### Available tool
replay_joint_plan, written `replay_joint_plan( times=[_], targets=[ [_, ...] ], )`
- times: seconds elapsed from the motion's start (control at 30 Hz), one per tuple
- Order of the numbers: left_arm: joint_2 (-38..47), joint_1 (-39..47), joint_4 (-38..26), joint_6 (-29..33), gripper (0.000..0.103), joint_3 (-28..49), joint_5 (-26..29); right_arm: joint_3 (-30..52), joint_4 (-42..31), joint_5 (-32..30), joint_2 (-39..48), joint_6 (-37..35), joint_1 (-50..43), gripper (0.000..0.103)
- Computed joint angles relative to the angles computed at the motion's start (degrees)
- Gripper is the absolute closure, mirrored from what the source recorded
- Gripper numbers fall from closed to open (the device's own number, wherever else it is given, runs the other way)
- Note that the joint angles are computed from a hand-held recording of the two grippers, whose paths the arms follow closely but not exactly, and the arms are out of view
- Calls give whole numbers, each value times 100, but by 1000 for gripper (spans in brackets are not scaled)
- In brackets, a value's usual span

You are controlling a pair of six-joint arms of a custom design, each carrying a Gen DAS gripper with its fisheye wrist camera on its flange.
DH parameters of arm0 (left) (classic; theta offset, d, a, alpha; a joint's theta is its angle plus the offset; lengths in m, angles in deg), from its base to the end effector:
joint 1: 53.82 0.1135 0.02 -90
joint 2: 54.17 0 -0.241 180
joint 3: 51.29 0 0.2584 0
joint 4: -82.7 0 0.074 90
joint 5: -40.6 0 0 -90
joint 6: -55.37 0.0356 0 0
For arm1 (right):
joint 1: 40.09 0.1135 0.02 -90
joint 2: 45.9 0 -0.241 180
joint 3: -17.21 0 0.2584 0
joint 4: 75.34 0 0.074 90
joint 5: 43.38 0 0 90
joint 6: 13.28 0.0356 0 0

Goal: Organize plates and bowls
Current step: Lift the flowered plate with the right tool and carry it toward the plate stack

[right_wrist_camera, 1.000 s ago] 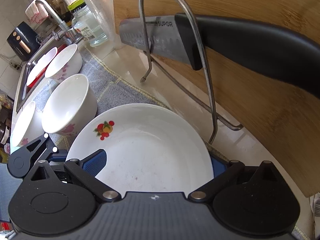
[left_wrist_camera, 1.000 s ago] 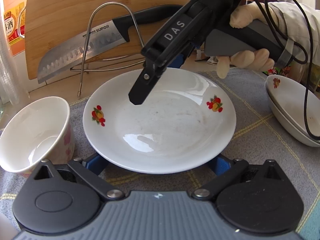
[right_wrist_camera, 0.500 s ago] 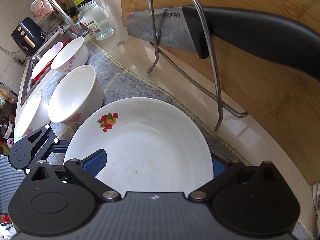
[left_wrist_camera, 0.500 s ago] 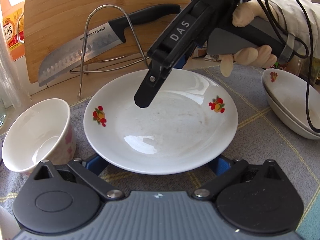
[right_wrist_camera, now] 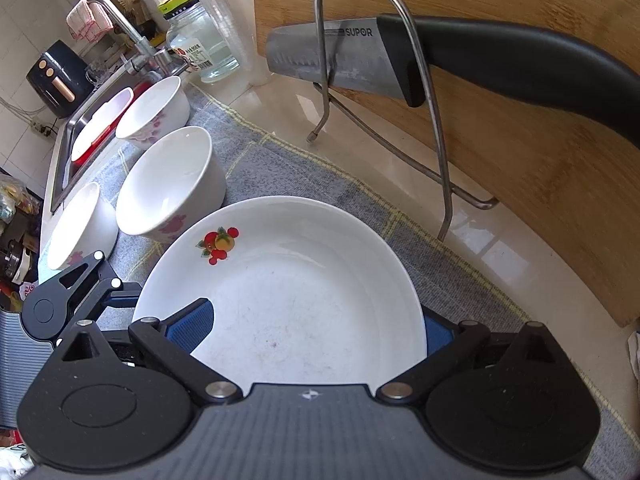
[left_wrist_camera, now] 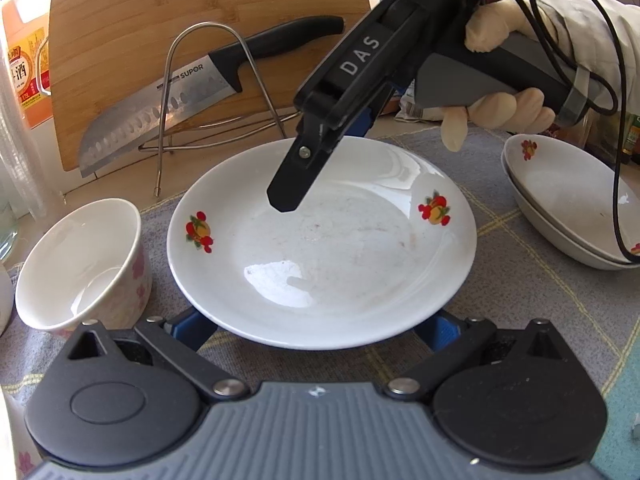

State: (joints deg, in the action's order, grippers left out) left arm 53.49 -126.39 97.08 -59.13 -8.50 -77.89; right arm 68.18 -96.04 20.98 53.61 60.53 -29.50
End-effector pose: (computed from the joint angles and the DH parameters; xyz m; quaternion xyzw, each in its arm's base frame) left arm 0.0970 -0.2524 0.0280 0.2956 0.8670 -0.0921 0.3905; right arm 0.2611 0.0645 0.0583 -0.2610 0.9238 0.2094 0.1861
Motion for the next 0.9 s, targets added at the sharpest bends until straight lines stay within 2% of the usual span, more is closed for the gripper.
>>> replay_joint_plan(
  times=[0.53, 0.9],
  targets=[
    [-992, -748, -1119, -717, 1, -221, -520, -849, -206, 104, -1443, 315, 313, 0],
    [-1302, -1241, -1775, -1097, 1, -114, -863, -1450, -429, 179, -2456, 525, 416, 0]
  ],
)
